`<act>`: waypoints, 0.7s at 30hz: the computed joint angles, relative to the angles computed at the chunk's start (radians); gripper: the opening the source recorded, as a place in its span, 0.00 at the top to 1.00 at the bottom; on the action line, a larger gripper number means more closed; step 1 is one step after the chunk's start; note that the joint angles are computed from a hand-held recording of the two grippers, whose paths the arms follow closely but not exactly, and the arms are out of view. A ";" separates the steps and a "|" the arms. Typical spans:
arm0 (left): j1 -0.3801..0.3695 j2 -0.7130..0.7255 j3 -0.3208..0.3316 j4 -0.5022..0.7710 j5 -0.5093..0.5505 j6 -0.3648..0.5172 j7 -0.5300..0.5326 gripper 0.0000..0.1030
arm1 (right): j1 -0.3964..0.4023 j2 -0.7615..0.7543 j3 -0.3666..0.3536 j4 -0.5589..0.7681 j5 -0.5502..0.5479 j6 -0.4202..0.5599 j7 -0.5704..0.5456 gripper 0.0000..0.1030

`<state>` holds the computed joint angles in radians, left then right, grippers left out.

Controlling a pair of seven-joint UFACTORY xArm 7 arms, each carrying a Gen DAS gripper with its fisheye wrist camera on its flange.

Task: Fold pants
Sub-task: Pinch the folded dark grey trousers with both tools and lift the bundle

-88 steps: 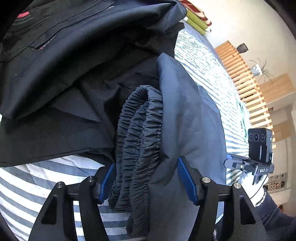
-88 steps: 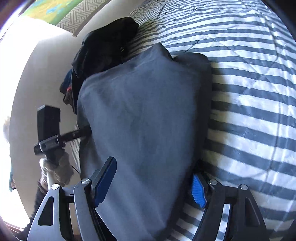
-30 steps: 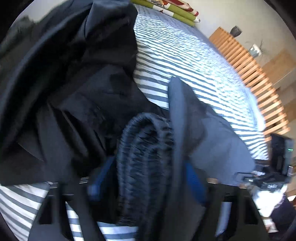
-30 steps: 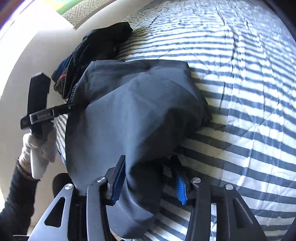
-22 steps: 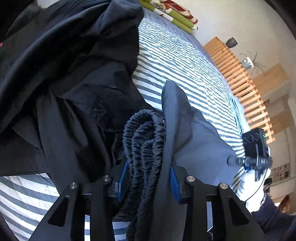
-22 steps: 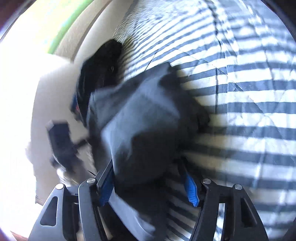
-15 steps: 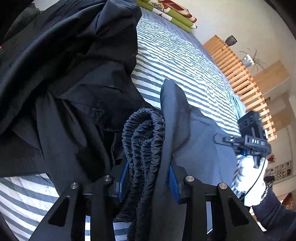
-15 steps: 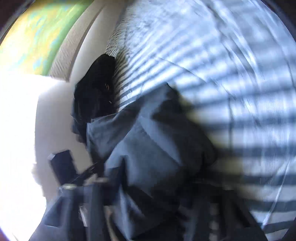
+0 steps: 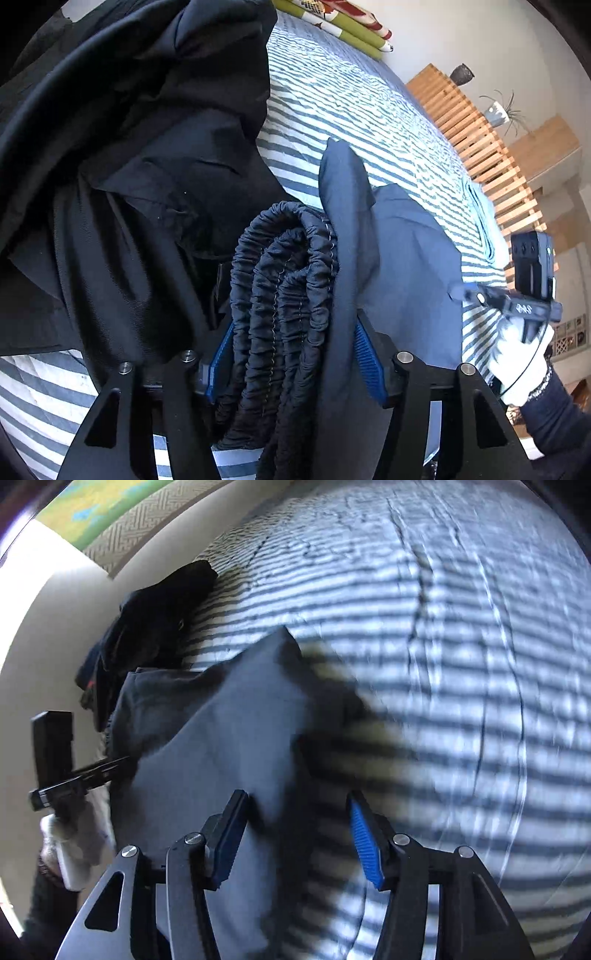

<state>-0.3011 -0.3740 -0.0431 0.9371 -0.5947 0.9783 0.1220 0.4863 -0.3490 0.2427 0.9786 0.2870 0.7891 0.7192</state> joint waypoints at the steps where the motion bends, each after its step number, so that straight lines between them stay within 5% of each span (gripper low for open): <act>1: -0.001 0.005 0.002 0.005 -0.003 0.004 0.003 0.40 | 0.018 -0.021 -0.009 -0.028 0.043 -0.010 -0.012 0.50; 6: -0.002 0.018 -0.007 0.025 0.007 0.026 0.001 0.45 | 0.051 0.006 0.039 -0.018 0.043 -0.035 0.006 0.49; 10: -0.009 0.015 -0.025 0.054 0.020 0.059 -0.048 0.67 | 0.062 0.081 0.067 0.052 -0.023 -0.036 0.027 0.83; 14: -0.016 -0.001 -0.009 0.083 -0.023 0.081 -0.063 0.74 | 0.062 0.073 0.068 0.064 -0.066 -0.038 0.075 0.92; 17: -0.015 0.014 -0.010 0.079 -0.018 0.075 -0.057 0.71 | 0.079 0.045 0.039 0.031 -0.019 -0.063 0.031 0.91; 21: 0.004 0.066 -0.008 0.066 -0.037 0.067 -0.105 0.37 | 0.085 0.037 0.001 0.012 0.082 -0.026 -0.008 0.61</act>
